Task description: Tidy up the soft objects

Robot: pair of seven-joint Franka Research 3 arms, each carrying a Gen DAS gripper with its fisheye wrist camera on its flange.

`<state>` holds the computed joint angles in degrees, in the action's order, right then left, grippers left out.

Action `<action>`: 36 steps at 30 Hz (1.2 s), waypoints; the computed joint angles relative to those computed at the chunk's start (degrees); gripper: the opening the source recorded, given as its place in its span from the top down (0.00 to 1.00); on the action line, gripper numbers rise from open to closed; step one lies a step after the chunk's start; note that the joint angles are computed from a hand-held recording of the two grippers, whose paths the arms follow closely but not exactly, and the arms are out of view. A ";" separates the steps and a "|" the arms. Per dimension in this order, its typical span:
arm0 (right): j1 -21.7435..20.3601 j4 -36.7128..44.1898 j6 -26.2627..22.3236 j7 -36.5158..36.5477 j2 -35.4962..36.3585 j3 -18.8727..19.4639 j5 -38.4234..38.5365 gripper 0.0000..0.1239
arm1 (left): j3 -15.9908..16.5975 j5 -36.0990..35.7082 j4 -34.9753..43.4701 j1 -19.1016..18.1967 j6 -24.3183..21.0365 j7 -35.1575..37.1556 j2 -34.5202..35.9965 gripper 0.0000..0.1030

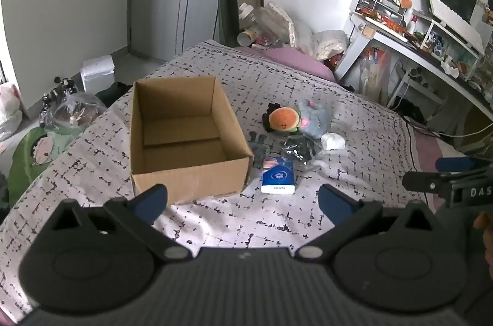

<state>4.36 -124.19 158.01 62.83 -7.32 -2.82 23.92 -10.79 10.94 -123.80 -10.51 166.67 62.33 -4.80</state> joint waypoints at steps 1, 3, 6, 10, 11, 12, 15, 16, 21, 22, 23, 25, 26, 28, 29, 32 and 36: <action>0.00 0.00 0.00 0.00 0.00 0.00 0.00 0.17 | -0.05 0.19 -0.02 -0.01 -0.01 0.00 -0.07 0.00; -0.34 0.26 -1.11 1.30 0.00 0.19 -1.54 0.17 | -0.24 1.18 -0.06 0.10 -0.03 -0.48 -0.25 0.00; -0.19 0.04 -0.77 1.24 -0.07 0.17 -1.34 0.17 | 0.54 -1.32 -0.64 -0.18 1.11 1.31 -0.20 0.00; -0.14 -0.17 -0.19 1.37 0.01 0.22 -1.65 0.17 | -0.01 0.65 -0.95 0.34 1.70 -1.22 -0.34 0.00; -0.10 -0.61 0.25 0.50 0.12 -0.10 -0.94 0.17 | 0.25 -0.12 -1.16 0.17 2.00 -0.62 -0.44 0.00; -0.28 -0.47 -0.03 1.26 -0.08 0.10 -1.67 0.17 | 0.24 0.00 -1.25 0.20 2.08 -0.67 -0.53 0.00; -0.39 -0.31 0.14 1.19 0.36 -0.02 -1.75 0.17 | 0.39 -0.43 -1.50 0.05 2.38 0.01 -0.72 0.00; -0.46 -0.15 0.07 1.25 0.59 -0.05 -1.82 0.17 | 0.39 -0.49 -1.51 0.02 2.45 0.18 -0.74 0.00; -0.43 -1.49 0.64 2.17 -0.93 0.05 -2.24 0.17 | 0.32 -0.36 -1.54 0.03 2.51 0.12 -0.84 0.00; -0.42 -1.52 0.71 2.09 -0.99 -0.02 -2.12 0.17 | 0.33 -0.35 -1.62 0.03 2.63 0.15 -0.93 0.00; -0.46 -1.52 0.76 2.11 -1.04 -0.06 -2.11 0.17 | 0.27 -0.14 -1.64 0.07 2.70 -0.01 -0.99 0.00; -0.41 -1.53 0.90 1.92 -1.21 -0.21 -1.66 0.17 | 0.42 -0.51 -1.60 -0.05 2.85 0.38 -1.12 0.00; -0.33 -1.54 0.98 1.59 -1.31 -0.34 -1.19 0.17 | 0.64 -1.20 -1.38 -0.22 2.65 1.03 -1.17 0.00; -0.30 -1.49 1.02 1.19 -1.51 -0.50 -0.58 0.17 | 0.87 -2.21 -1.03 -0.45 2.35 2.12 -1.25 0.00; -0.32 -1.44 1.03 1.05 -1.59 -0.55 -0.39 0.17 | 1.19 -3.56 -0.97 -0.83 2.38 3.41 -1.32 0.00; -0.24 -1.46 1.39 0.42 -1.80 -0.73 0.52 0.17 | 1.69 -7.07 -0.94 -1.57 2.62 6.04 -1.45 0.00; 0.09 -1.47 1.61 -0.82 -2.26 -1.15 2.59 0.17 | 1.50 -8.02 -1.61 -1.62 4.26 6.95 -1.93 0.00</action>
